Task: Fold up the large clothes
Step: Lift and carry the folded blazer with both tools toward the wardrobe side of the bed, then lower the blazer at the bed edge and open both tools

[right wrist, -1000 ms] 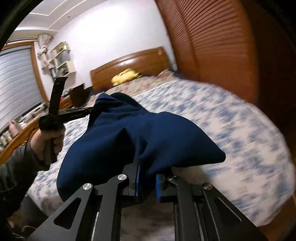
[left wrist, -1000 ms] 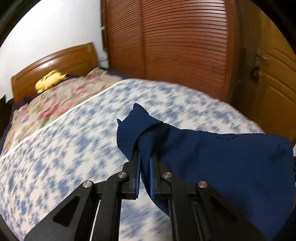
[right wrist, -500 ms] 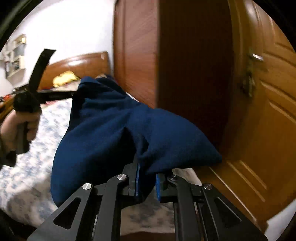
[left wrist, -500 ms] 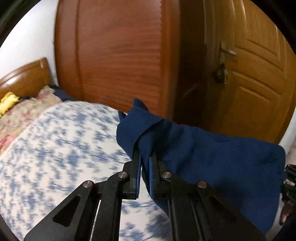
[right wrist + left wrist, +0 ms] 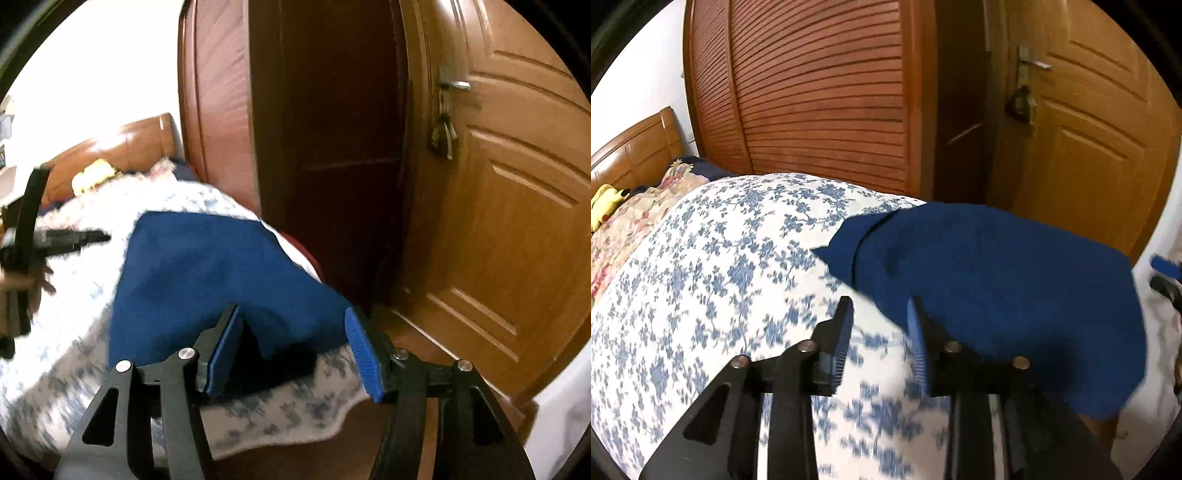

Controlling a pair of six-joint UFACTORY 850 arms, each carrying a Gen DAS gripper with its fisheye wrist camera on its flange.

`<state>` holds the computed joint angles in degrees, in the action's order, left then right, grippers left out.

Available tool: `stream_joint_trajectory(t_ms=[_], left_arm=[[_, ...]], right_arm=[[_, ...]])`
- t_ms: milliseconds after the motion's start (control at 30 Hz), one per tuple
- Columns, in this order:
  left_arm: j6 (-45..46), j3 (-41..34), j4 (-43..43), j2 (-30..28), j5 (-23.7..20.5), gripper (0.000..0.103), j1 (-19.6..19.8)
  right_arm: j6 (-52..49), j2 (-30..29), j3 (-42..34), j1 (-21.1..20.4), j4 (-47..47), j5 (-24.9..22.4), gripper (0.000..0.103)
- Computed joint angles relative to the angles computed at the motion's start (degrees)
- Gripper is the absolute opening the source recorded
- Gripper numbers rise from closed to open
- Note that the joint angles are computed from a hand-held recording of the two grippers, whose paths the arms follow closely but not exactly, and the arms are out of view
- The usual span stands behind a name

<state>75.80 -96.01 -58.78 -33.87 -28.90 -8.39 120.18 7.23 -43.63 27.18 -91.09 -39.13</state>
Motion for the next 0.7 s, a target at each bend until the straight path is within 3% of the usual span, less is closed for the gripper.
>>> stream_joint_trajectory(t_ms=[267,433,567,700], left_arm=[[11.43,11.16,-9.80,7.82,-3.83,0.040,3.31],[16.08,16.29,-12.35,11.60,-5.48,0.044,5.22],[21.26,21.12,-16.16,14.98,-5.28,0.046,6.59],[25.28,25.50,-19.74,18.40,-5.46,0.047,8.27]], right_arm=[[-3.42,-9.35,-7.85,-2.54,-1.34,8.09,0.060],[-14.25,-15.14,-11.40,-6.39,9.30,12.94,0.060],[-15.62,-14.82,-11.78,-6.12,11.19,10.76,0.060],[-16.71,-14.63,-13.03,-3.33,12.52,4.92,0.060]])
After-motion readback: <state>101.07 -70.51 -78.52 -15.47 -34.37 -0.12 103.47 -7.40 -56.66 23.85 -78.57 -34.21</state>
